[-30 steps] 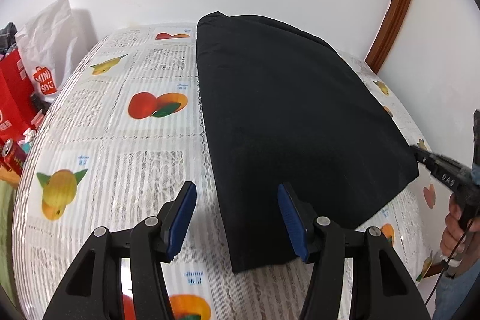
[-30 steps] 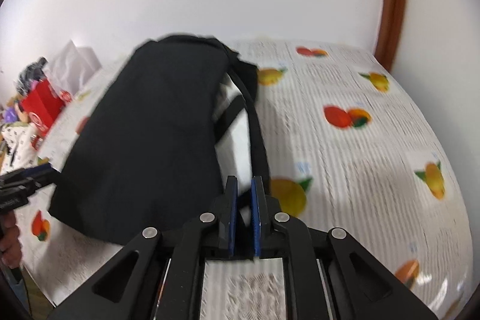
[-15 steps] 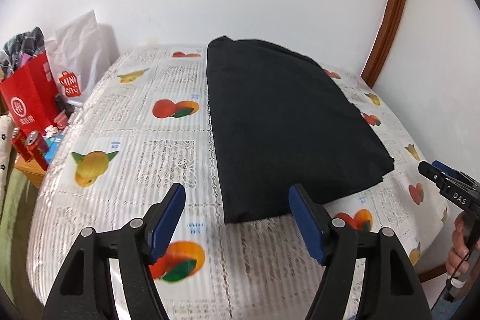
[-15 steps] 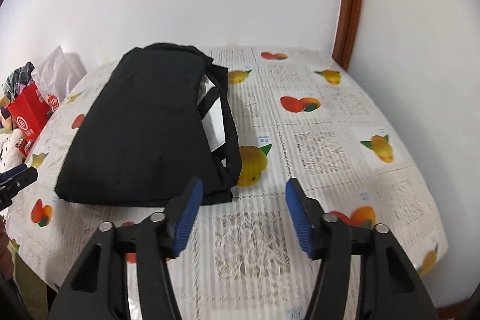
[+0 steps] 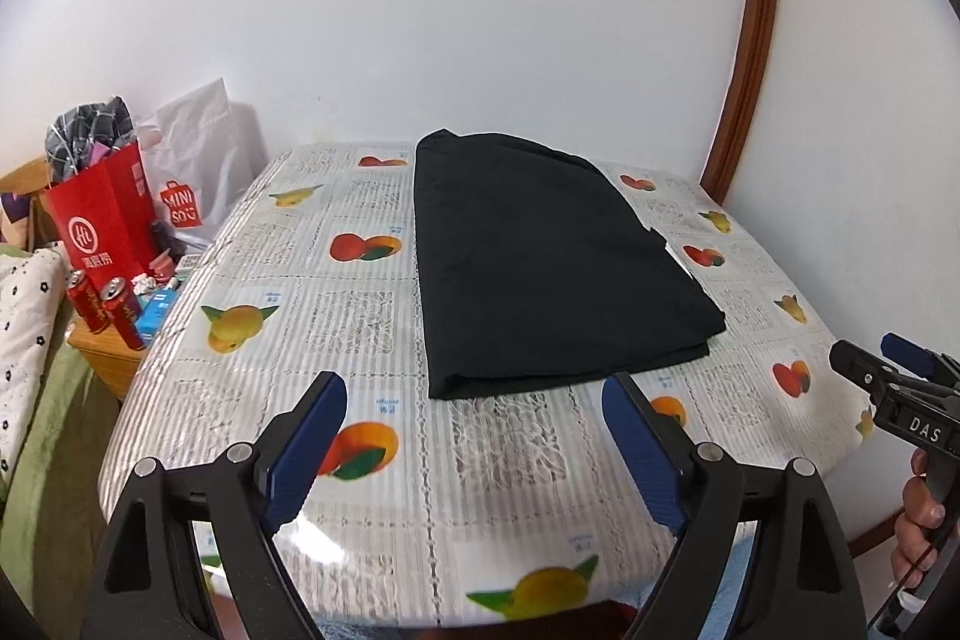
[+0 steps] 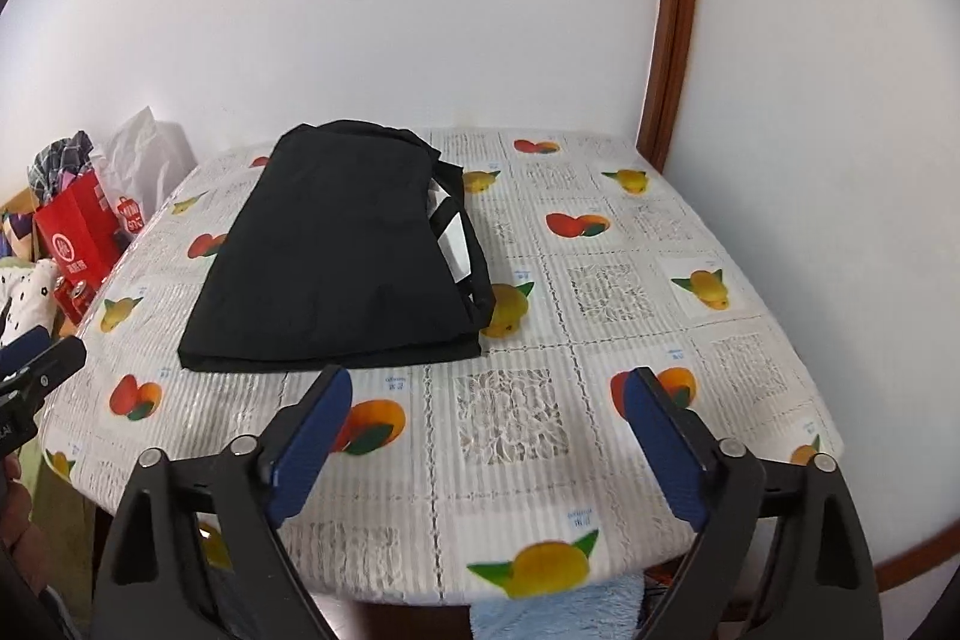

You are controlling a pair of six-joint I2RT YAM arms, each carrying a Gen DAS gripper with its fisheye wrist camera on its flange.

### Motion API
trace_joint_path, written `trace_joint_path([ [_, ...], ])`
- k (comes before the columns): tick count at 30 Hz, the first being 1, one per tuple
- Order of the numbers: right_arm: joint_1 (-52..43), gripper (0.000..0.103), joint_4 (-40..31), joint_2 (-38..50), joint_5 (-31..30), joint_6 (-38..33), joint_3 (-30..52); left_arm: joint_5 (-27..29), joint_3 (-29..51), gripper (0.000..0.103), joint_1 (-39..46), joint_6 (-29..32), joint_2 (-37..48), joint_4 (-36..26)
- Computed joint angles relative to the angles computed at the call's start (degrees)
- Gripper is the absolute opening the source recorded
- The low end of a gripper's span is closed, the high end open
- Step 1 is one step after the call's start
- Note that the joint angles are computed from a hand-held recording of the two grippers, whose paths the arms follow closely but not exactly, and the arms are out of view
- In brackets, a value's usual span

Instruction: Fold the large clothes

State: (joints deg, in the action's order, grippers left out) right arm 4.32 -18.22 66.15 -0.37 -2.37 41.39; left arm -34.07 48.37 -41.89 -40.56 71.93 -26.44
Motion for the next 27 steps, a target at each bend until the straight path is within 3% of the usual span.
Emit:
trace_joint_path([
  [12,-0.3,0.102,-7.6,-14.7,1.6,0.7,-4.2,-8.8,1.7,0.095,-9.9,-7.6,-1.7,-8.9],
  [27,0.3,0.103,-8.7,-17.6,2.8,1.5,-5.5,-11.4,2.8,0.097,-12.6,-10.4,-1.8,-13.3],
])
